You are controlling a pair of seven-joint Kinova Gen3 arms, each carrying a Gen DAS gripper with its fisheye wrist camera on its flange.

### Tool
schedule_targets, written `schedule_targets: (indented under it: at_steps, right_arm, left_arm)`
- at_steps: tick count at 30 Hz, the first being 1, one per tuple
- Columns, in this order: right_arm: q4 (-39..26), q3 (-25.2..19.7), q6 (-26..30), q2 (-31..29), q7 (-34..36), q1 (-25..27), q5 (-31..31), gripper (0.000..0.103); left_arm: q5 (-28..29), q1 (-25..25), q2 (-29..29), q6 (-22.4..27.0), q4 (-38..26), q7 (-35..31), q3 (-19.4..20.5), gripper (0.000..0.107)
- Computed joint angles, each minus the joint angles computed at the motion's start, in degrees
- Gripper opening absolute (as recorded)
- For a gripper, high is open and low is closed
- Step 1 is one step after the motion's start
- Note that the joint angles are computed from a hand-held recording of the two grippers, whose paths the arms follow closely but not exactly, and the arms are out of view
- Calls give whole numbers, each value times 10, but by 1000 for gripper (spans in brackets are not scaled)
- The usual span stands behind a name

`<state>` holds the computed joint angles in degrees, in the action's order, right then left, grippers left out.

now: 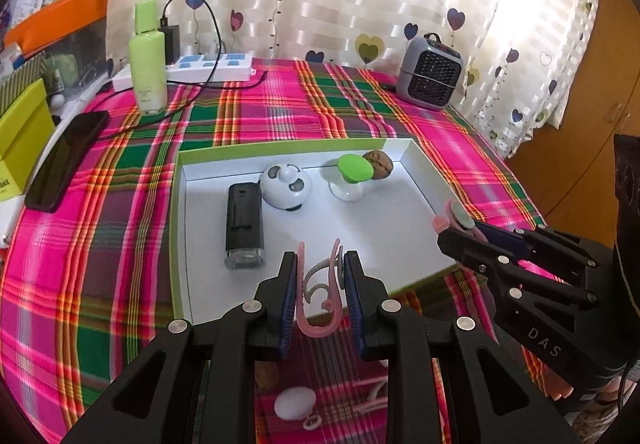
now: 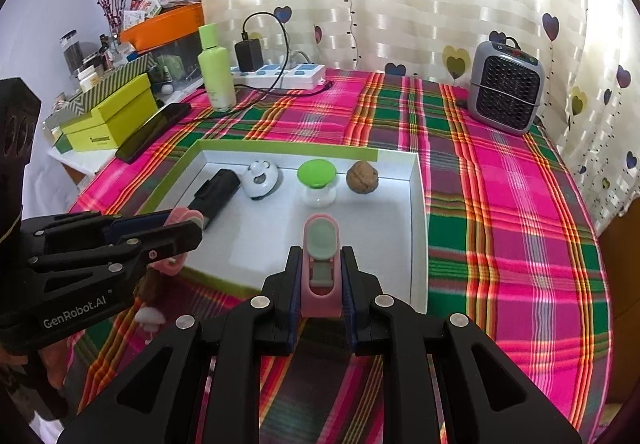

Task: Organize objects
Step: 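Lower the pink clip holder into the box and open the right gripper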

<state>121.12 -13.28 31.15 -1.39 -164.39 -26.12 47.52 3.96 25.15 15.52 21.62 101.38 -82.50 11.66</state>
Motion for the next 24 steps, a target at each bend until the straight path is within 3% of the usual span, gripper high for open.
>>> schedule_targets:
  at_steps: [24]
  right_arm:
    - [-46,57,-26,53,98,15,-52,18]
  left_arm:
    - [-7,8,55,30,-78,12,-13,21]
